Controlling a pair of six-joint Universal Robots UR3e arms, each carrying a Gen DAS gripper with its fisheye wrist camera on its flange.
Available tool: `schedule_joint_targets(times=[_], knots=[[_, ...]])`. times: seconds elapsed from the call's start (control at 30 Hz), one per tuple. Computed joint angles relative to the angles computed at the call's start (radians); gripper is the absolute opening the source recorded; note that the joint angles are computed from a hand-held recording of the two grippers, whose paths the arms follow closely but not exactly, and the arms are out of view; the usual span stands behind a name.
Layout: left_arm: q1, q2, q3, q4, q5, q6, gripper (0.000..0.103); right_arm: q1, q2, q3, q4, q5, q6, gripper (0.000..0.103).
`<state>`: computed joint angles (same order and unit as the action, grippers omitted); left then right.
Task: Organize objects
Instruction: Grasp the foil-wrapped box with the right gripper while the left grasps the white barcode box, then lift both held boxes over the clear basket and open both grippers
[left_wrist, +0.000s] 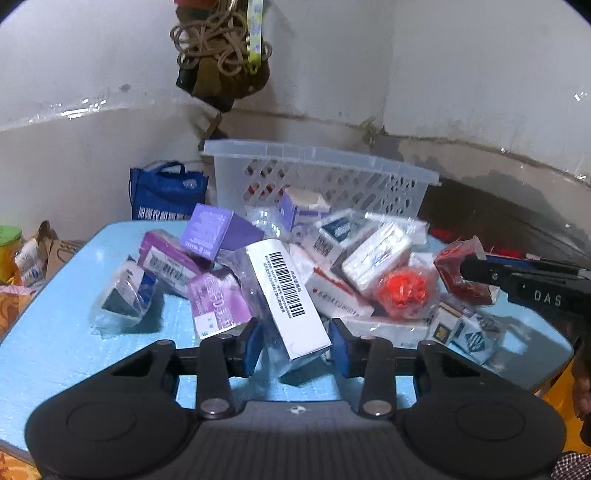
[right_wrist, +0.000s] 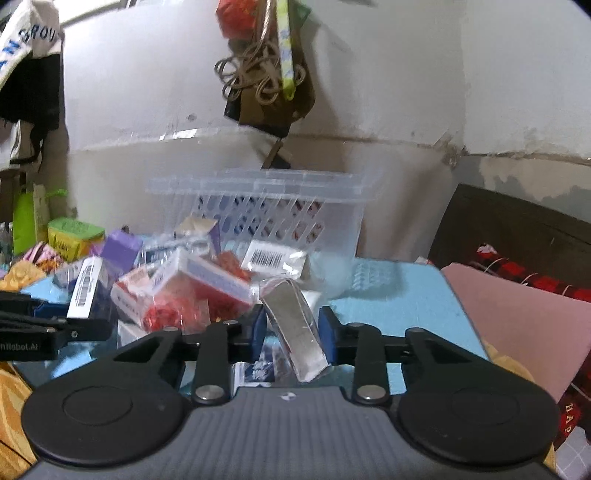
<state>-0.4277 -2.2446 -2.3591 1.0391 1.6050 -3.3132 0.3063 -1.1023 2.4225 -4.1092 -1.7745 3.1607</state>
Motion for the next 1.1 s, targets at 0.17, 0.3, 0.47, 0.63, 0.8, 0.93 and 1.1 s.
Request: schedule_joint_targets(times=[0.17, 0.3, 0.47, 0.63, 0.8, 0.93, 1.1], knots=[[-0.005, 0.013, -0.032, 0.093, 0.016, 0.013, 0.043, -0.011, -0.043, 0.019, -0.025, 0.01, 0.026, 0.033], [0.043, 0.12, -0.017, 0.024, -0.038, 0.042, 0.043, -0.038, -0.137, -0.014, 0.042, 0.049, 0.031, 0.033], [0.104, 0.247, 0.28, -0.304, -0.105, 0.101, 0.043, -0.062, -0.179, -0.276, 0.253, 0.082, -0.018, 0.033], [0.132, 0.112, 0.803, -0.791, -0.135, 0.162, 0.043, -0.118, -0.019, -0.625, 0.494, 0.136, -0.054, 0.033], [0.136, -0.048, 1.087, -1.01, -0.139, 0.161, 0.072, -0.118, 0.087, -0.765, 0.58, 0.131, -0.102, 0.045], [0.142, -0.052, 1.049, -0.957, -0.116, 0.125, 0.088, -0.115, 0.09, -0.734, 0.517, 0.123, -0.1, 0.08], [0.177, 0.161, 0.542, -0.609, -0.116, 0.184, 0.088, -0.124, -0.027, -0.324, 0.167, 0.142, -0.069, 0.103]])
